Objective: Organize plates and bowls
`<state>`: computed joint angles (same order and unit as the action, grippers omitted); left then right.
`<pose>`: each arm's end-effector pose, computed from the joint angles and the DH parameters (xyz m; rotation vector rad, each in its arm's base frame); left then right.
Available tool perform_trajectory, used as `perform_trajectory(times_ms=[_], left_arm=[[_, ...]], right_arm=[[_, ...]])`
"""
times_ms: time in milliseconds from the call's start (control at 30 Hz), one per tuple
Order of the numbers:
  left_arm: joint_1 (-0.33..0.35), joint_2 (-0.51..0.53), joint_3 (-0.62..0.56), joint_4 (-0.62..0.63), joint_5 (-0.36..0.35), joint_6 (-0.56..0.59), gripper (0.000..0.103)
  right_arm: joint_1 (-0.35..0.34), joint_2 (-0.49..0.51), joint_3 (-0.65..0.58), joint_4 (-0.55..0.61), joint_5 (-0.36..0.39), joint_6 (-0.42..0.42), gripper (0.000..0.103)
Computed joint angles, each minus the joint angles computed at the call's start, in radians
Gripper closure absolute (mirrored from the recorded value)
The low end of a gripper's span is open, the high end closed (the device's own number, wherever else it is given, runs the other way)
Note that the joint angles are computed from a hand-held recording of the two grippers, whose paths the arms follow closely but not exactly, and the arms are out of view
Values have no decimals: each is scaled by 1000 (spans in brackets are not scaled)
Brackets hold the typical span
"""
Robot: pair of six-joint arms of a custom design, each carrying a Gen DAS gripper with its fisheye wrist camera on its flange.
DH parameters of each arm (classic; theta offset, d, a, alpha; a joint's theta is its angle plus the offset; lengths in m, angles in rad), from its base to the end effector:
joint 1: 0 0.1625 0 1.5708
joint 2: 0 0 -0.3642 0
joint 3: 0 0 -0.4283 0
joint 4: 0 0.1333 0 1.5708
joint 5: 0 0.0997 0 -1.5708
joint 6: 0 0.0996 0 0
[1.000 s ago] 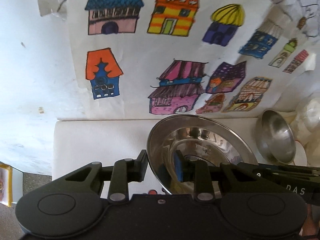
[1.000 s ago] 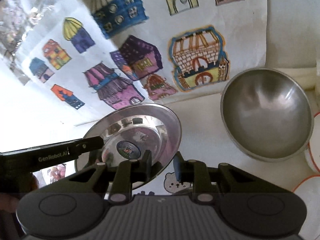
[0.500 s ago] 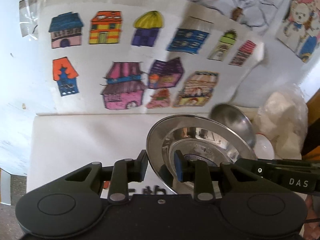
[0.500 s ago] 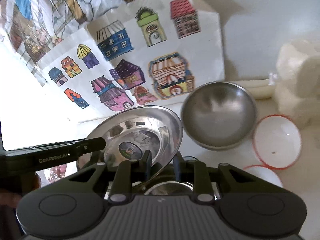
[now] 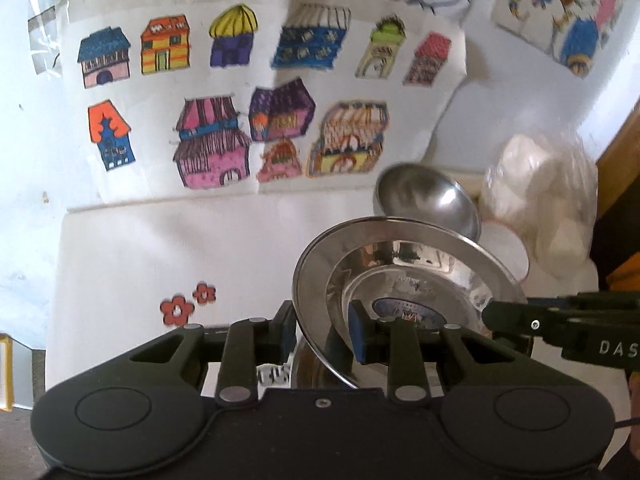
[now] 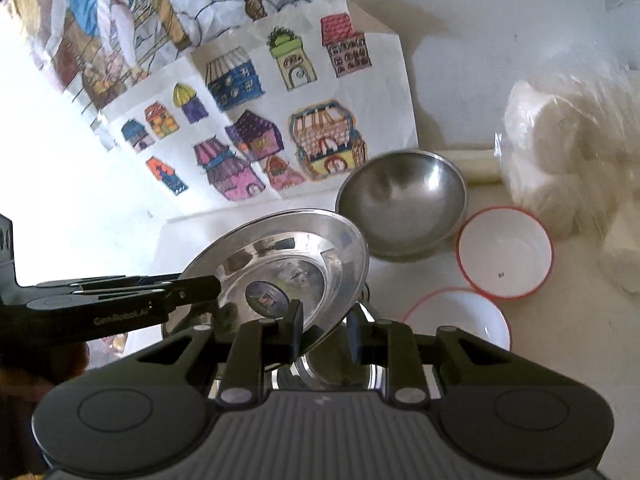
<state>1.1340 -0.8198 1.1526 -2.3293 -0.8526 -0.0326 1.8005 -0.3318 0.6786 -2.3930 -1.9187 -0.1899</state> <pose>-0.1477 -0.7864 0.2617 0.2963 2.4337 -0.7269 0.2968 -0.8329 0.0979 0.4548 -2.6937 0.6707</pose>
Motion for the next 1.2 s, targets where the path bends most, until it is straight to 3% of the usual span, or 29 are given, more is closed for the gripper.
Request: perform_trajectory(times_ms=[233,500,1200], left_arm=[[-9,-42,88,37,36,-59,73],[-11,-61,133,65,61,-89,73],[-6,-30,109,125,81,-93,73]], right_arm=[[-13,-56,103,13,9,-12,77],[-23,-71,134,37,13,-5,76],[-19,0,8,160,-39,28,75]])
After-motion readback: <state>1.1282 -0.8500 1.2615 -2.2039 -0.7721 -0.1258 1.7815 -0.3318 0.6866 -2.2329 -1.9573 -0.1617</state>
